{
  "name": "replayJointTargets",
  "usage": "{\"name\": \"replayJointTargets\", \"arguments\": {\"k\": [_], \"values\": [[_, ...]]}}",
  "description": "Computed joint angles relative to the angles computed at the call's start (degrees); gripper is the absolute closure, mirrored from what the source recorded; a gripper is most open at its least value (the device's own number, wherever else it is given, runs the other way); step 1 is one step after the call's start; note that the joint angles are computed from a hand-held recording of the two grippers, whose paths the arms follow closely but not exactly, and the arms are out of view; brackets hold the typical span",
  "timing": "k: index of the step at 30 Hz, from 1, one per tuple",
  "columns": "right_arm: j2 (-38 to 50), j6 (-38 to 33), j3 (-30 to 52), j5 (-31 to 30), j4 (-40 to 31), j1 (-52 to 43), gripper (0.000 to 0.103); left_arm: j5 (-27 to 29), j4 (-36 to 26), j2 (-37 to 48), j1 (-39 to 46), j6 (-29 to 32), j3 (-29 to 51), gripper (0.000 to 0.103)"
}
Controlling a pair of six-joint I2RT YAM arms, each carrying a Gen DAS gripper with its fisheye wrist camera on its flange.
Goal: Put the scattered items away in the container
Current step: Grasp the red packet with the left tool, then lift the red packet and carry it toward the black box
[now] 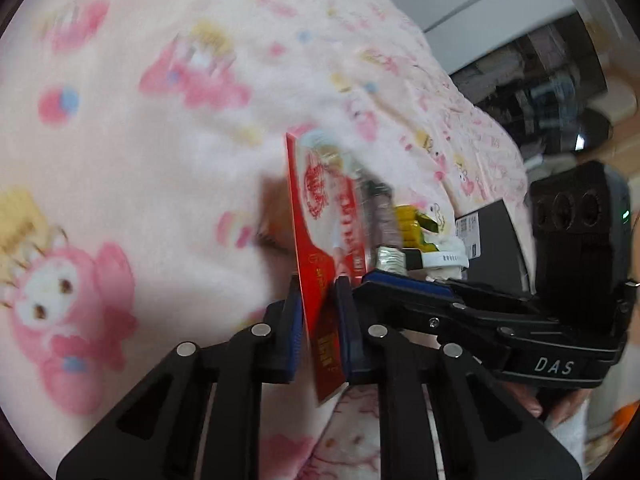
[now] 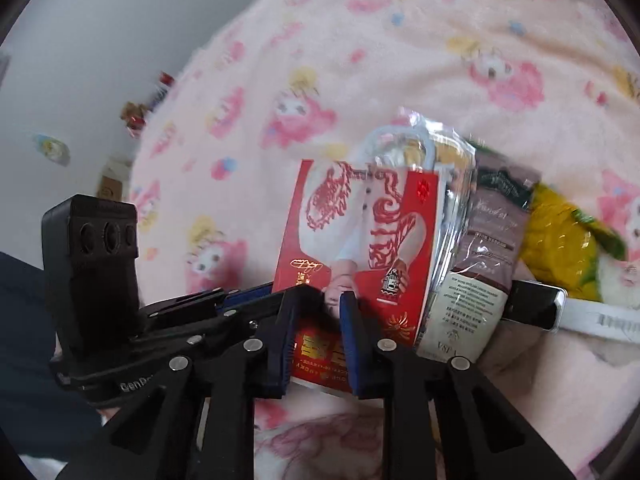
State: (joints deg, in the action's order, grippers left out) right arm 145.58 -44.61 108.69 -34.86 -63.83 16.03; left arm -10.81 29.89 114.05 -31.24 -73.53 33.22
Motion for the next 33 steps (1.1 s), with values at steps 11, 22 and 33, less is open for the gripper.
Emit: {"name": "replayJointTargets", "arguments": {"k": [11, 22, 33], "values": [[-6.7, 0.8, -7.5, 4.4, 4.9, -6.2, 0.082, 7.2, 3.0, 6.3, 3.0, 0.9, 3.4, 0.084], [-9.2, -0.3, -8.2, 2.1, 3.9, -11.4, 0.079, 0.1, -3.8, -9.9, -2.5, 2.7, 2.3, 0.103], [-7.8, -15.1, 5.9, -5.4, -16.3, -36.5, 0.067, 8.5, -8.6, 0.7, -11.9, 10.6, 29.4, 0.103]]}}
